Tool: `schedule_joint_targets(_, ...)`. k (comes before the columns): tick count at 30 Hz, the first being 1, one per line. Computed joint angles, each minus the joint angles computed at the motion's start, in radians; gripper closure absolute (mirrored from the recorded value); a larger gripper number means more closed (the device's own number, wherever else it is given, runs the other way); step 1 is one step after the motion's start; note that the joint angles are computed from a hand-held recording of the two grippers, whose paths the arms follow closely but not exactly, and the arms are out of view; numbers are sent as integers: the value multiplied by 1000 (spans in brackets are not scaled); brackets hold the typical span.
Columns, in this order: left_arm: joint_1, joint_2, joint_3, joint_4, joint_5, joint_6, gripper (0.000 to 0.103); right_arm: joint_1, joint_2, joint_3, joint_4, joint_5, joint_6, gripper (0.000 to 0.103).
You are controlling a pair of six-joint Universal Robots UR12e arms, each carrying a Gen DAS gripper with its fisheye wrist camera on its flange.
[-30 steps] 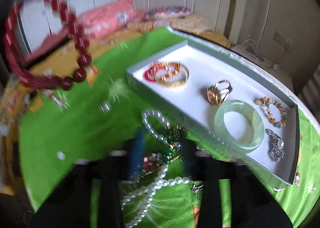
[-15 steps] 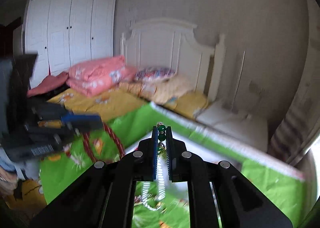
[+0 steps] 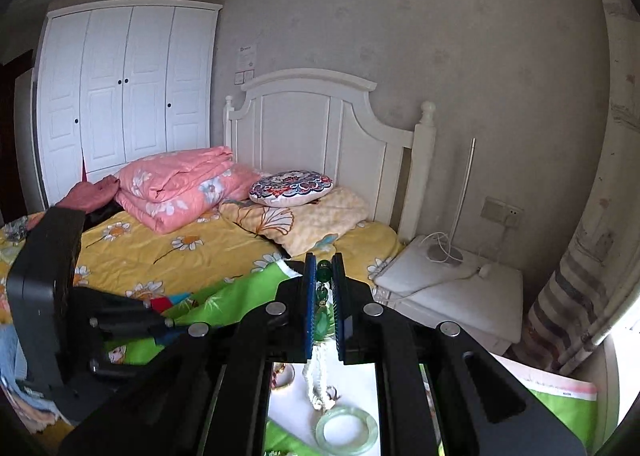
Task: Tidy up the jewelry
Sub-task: 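Lower the pearl necklace and red bead bracelet into the tray and open both tools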
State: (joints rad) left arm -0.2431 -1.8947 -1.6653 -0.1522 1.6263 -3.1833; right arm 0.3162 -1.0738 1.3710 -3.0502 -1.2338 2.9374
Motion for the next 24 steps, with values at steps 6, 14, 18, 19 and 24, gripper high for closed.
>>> schedule_joint_targets(6,7,-27,17,-30,-14,-14,92,-1,55,-68,7,40,63,94)
schedule_joint_targets(14,8,-64,43,-62,-51,-15,92,-18,113,-101,14,64,134,94)
schedule_joint_targets(18,7,-101,73,-97,-54,-12,92,-30,135,-85,95,-3,116,94)
schedule_joint_targets(19,9,-111,80,-109,-62,-13,92,-33,139,-81,110,-18,114,94)
schedule_joint_targets(24,15,-162,113,-160,-38,-31,90,-57,157,-46,241,-107,100,93)
